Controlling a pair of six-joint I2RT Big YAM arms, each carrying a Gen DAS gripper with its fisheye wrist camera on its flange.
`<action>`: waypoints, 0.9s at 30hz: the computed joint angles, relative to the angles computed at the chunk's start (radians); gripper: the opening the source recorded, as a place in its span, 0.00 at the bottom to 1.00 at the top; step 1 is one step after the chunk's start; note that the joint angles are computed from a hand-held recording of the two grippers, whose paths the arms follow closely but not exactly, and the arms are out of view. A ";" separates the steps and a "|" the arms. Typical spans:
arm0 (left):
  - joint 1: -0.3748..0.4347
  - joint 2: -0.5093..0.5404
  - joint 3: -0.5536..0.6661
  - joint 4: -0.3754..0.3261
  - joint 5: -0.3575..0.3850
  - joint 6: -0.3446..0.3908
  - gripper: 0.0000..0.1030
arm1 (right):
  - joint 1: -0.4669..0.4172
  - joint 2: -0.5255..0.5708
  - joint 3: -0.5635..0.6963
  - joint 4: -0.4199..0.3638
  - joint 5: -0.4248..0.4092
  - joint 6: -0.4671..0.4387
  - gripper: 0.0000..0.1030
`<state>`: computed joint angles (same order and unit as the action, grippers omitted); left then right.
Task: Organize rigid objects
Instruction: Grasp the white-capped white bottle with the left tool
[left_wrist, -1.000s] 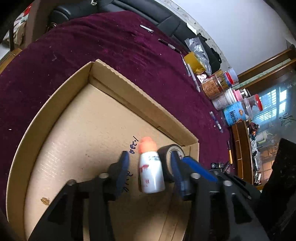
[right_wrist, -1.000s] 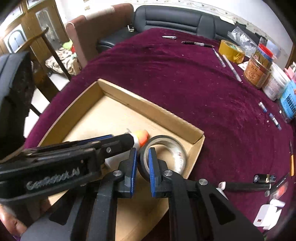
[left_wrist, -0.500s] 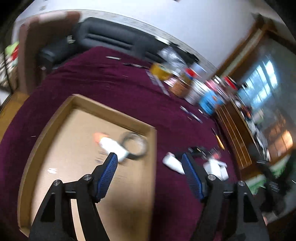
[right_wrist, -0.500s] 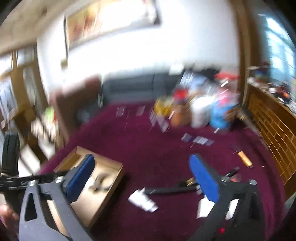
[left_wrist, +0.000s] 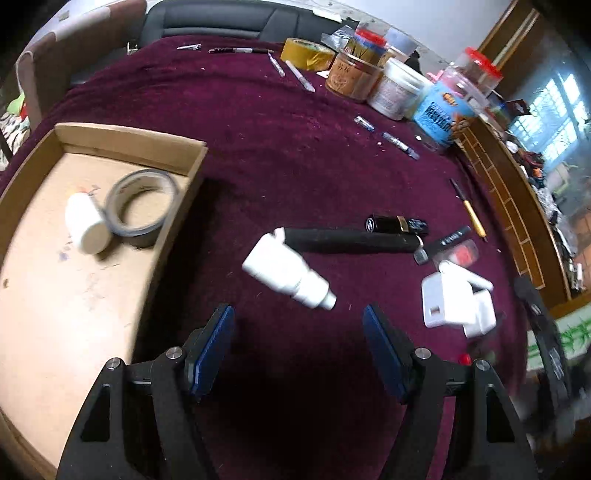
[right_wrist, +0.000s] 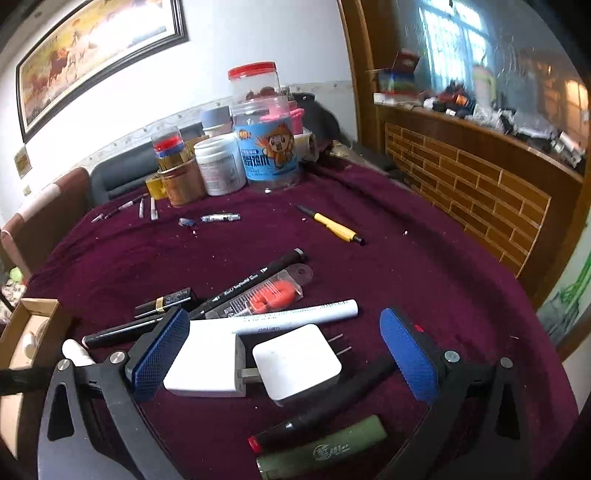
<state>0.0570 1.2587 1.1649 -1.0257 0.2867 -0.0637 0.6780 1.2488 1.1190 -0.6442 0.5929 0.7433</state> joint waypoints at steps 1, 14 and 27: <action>-0.018 0.011 0.001 0.018 -0.035 -0.012 0.64 | 0.000 -0.007 -0.004 0.000 0.000 0.003 1.00; -0.111 -0.013 -0.063 0.125 -0.203 0.064 0.22 | 0.009 -0.014 -0.016 0.027 -0.047 -0.025 1.00; -0.017 -0.197 -0.152 0.103 0.026 0.072 0.21 | -0.004 0.001 -0.005 -0.028 -0.016 0.001 1.00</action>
